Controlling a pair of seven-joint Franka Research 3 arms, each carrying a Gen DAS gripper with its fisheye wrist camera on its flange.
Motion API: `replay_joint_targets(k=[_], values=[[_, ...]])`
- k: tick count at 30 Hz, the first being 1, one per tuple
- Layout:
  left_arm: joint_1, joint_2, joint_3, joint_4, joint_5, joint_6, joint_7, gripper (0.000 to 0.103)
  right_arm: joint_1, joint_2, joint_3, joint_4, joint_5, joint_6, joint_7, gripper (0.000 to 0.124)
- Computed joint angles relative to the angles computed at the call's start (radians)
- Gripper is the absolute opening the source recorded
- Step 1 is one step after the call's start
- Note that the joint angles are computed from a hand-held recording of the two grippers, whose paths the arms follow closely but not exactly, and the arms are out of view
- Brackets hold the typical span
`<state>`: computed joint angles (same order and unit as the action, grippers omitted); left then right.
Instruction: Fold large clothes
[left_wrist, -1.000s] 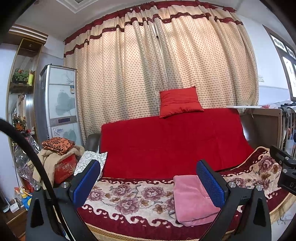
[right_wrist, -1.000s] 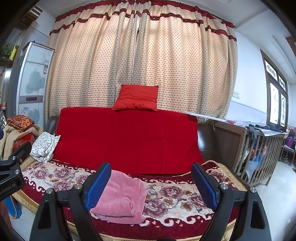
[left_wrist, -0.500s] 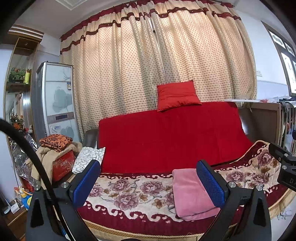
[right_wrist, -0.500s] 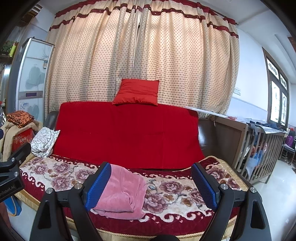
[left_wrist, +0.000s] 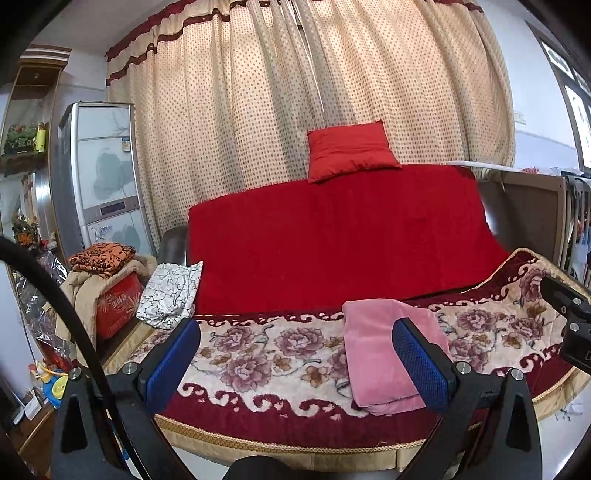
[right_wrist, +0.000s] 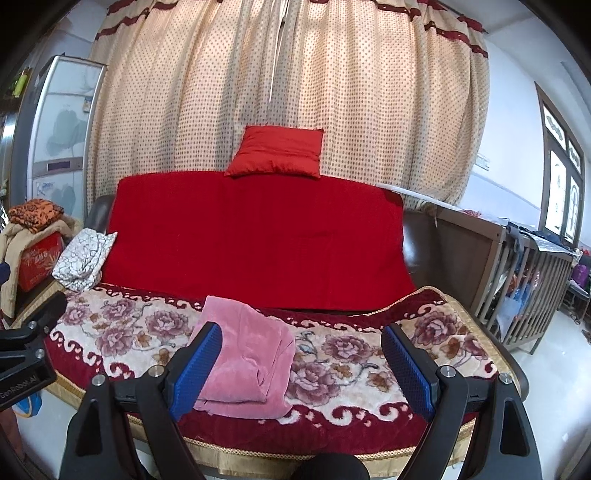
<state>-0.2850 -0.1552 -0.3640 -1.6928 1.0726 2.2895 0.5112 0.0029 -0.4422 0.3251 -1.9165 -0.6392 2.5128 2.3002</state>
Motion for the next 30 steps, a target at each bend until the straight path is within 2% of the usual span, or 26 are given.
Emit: replay_joint_targets(k=[7, 22, 30], values=[[0.008, -0.01, 0.003, -0.014, -0.004, 0.004, -0.01, 0.103, 0.009, 0.023, 0.005, 0.015, -0.008, -0.025, -0.007, 0.09], [0.009, -0.01, 0.003, -0.018, -0.019, 0.006, 0.007, 0.103, 0.066, 0.059, -0.027, 0.036, -0.012, -0.078, -0.018, 0.09], [0.01, -0.018, -0.009, -0.017, 0.006, 0.007, -0.005, 0.103, 0.059, 0.037, -0.034, 0.023, -0.014, -0.055, -0.008, 0.09]])
